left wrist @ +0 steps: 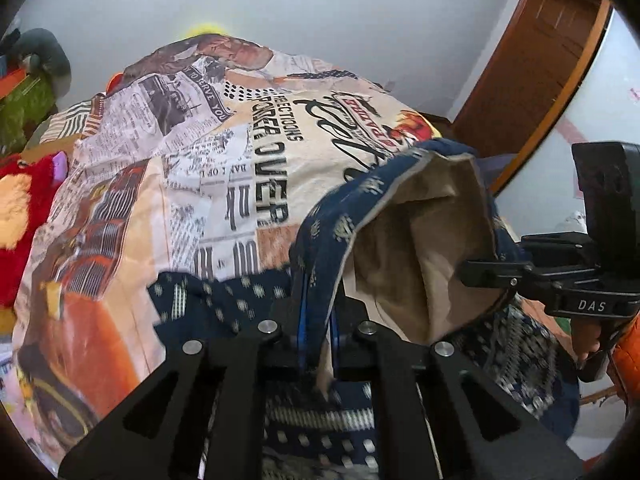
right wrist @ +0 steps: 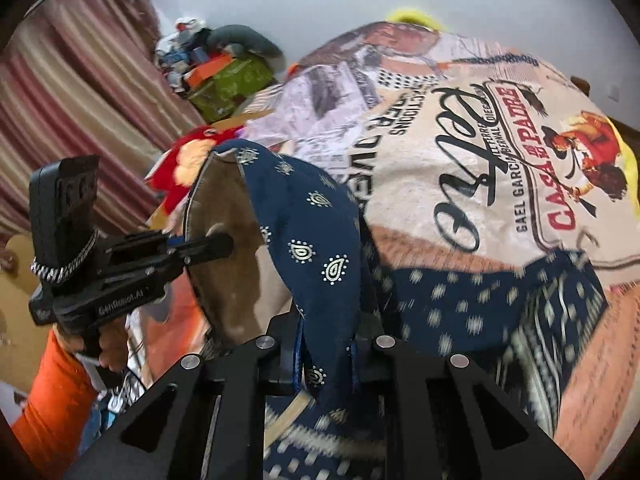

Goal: Fold large clothes

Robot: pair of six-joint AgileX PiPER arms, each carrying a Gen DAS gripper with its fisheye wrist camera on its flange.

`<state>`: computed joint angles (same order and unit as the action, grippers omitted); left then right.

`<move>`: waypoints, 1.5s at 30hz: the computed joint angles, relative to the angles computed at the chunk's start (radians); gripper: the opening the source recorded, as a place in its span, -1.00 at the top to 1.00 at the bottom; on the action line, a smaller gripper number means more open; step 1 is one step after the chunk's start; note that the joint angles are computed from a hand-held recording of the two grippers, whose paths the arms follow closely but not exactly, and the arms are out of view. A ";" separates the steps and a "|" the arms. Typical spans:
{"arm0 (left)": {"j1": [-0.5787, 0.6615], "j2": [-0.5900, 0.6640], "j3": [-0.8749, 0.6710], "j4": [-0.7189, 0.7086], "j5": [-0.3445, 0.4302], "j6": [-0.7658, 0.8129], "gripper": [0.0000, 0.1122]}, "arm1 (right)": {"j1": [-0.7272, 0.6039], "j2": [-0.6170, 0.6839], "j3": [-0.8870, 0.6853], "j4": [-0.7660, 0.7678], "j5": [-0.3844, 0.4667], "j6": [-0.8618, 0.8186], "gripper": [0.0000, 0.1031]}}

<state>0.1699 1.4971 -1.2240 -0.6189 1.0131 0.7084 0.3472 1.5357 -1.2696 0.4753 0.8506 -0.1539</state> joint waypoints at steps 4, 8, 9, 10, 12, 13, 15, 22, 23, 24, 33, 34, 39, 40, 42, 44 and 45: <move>0.046 -0.124 0.115 -0.020 0.047 0.052 0.87 | 0.070 -0.144 0.115 -0.085 0.006 0.058 0.72; 0.068 -0.262 0.253 0.009 0.061 0.121 0.83 | 0.128 -0.259 0.233 -0.132 0.003 0.094 0.71; 0.072 -0.296 0.290 0.021 0.061 0.135 0.81 | 0.141 -0.282 0.260 -0.145 0.000 0.112 0.71; 0.084 -0.313 0.312 0.024 0.069 0.149 0.80 | 0.156 -0.303 0.286 -0.162 -0.001 0.137 0.71; 0.120 -0.350 0.372 0.025 0.098 0.180 0.76 | 0.168 -0.328 0.328 -0.168 0.005 0.164 0.71; 0.134 -0.358 0.389 0.026 0.107 0.189 0.75 | 0.170 -0.339 0.348 -0.170 0.007 0.178 0.71; 0.166 -0.381 0.439 0.032 0.120 0.207 0.72 | 0.177 -0.358 0.382 -0.191 0.018 0.219 0.71; 0.319 -0.447 0.569 0.091 0.143 0.312 0.34 | 0.193 -0.431 0.446 -0.255 0.064 0.286 0.62; 0.349 -0.447 0.570 0.096 0.153 0.324 0.34 | 0.190 -0.449 0.458 -0.258 0.070 0.288 0.61; 0.380 -0.444 0.567 0.100 0.163 0.330 0.32 | 0.183 -0.461 0.465 -0.252 0.074 0.283 0.61; 0.530 -0.342 0.413 0.064 0.141 0.306 -0.04 | -0.029 -0.596 0.502 -0.140 0.173 0.158 -0.30; 0.512 -0.320 0.391 0.055 0.118 0.275 -0.06 | -0.049 -0.603 0.493 -0.150 0.181 0.151 -0.30; 0.395 -0.134 0.276 0.021 0.021 0.131 -0.17 | -0.245 -0.567 0.452 -0.077 0.188 0.050 -0.33; 0.375 -0.093 0.255 0.018 0.010 0.101 -0.17 | -0.279 -0.543 0.441 -0.064 0.178 0.035 -0.34; 0.343 0.015 0.200 0.009 0.000 0.038 -0.17 | -0.336 -0.489 0.423 -0.045 0.152 0.008 -0.36; 0.303 0.119 0.144 0.030 -0.029 -0.039 -0.17 | -0.401 -0.420 0.402 -0.016 0.131 -0.032 -0.36; 0.286 0.158 0.124 0.051 -0.050 -0.076 -0.17 | -0.429 -0.374 0.387 0.002 0.119 -0.049 -0.37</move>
<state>0.4555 1.6550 -1.1000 -0.5681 0.9634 0.6329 -0.0818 1.1615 -0.8827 0.4775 0.9698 -0.2030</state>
